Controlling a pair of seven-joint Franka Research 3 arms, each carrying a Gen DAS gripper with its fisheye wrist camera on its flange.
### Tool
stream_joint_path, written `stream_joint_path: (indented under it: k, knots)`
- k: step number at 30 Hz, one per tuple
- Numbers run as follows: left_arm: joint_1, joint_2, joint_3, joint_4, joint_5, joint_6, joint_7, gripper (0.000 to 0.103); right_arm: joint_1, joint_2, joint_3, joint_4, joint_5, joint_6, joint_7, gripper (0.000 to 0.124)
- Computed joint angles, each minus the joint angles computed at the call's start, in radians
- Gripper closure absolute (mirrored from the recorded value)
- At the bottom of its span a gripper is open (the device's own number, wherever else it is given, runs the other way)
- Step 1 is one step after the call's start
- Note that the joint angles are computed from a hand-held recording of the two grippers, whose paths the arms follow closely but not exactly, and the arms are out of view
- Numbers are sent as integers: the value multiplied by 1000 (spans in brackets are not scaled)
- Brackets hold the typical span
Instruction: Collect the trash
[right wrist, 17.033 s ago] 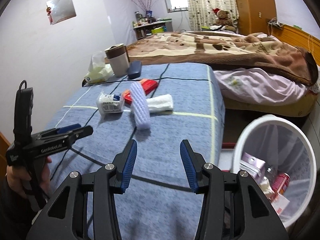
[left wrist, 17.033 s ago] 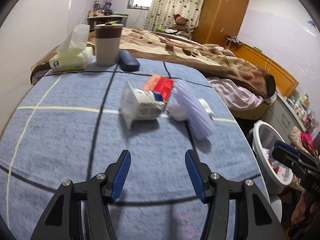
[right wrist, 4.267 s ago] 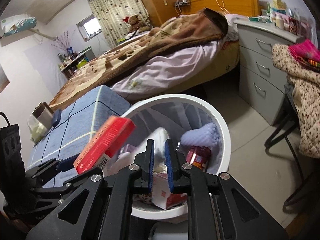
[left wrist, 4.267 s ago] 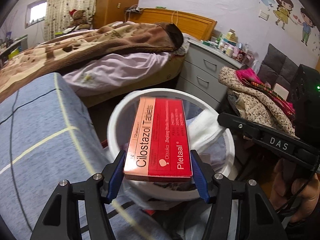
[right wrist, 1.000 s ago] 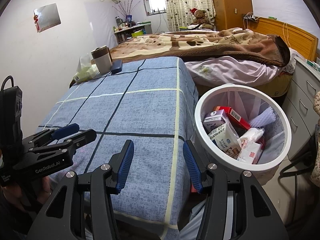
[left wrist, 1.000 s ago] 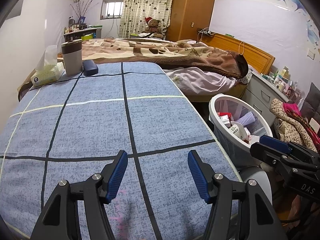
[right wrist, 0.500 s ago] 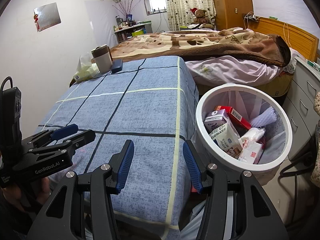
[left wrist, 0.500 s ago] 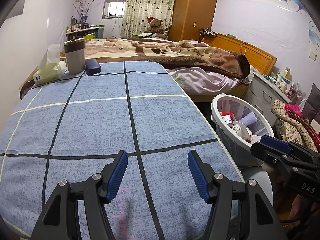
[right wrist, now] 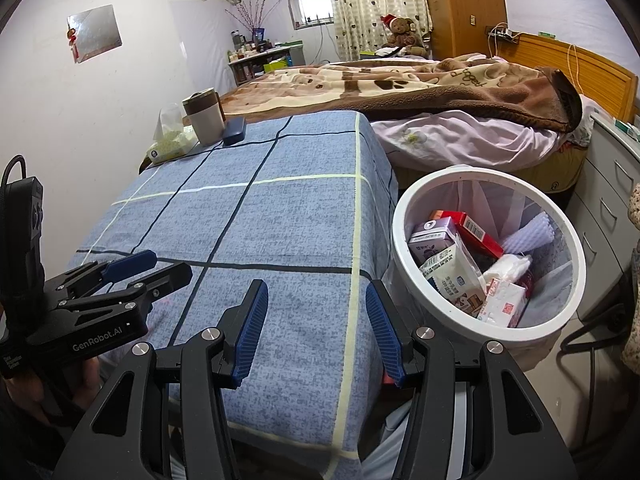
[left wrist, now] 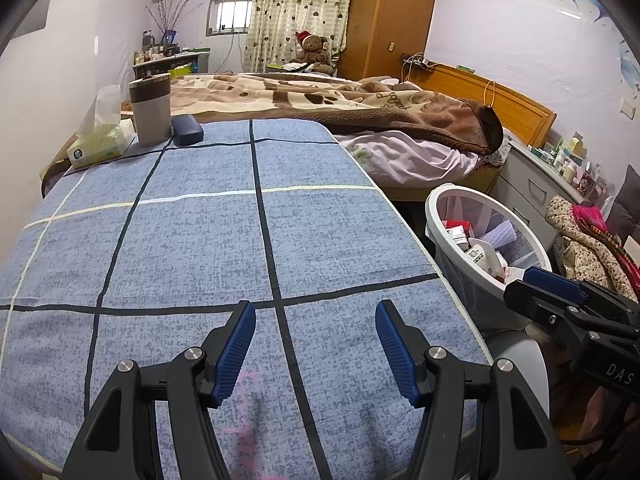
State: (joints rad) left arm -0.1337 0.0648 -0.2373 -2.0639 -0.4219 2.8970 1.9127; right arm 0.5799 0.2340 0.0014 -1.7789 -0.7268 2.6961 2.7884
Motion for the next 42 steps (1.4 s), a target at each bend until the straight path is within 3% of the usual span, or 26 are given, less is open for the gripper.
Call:
stream_joint_path:
  k: [42]
  knots:
    - [2, -3, 13, -13, 90, 3, -94, 41, 10, 11, -4, 6, 0, -1, 5, 71]
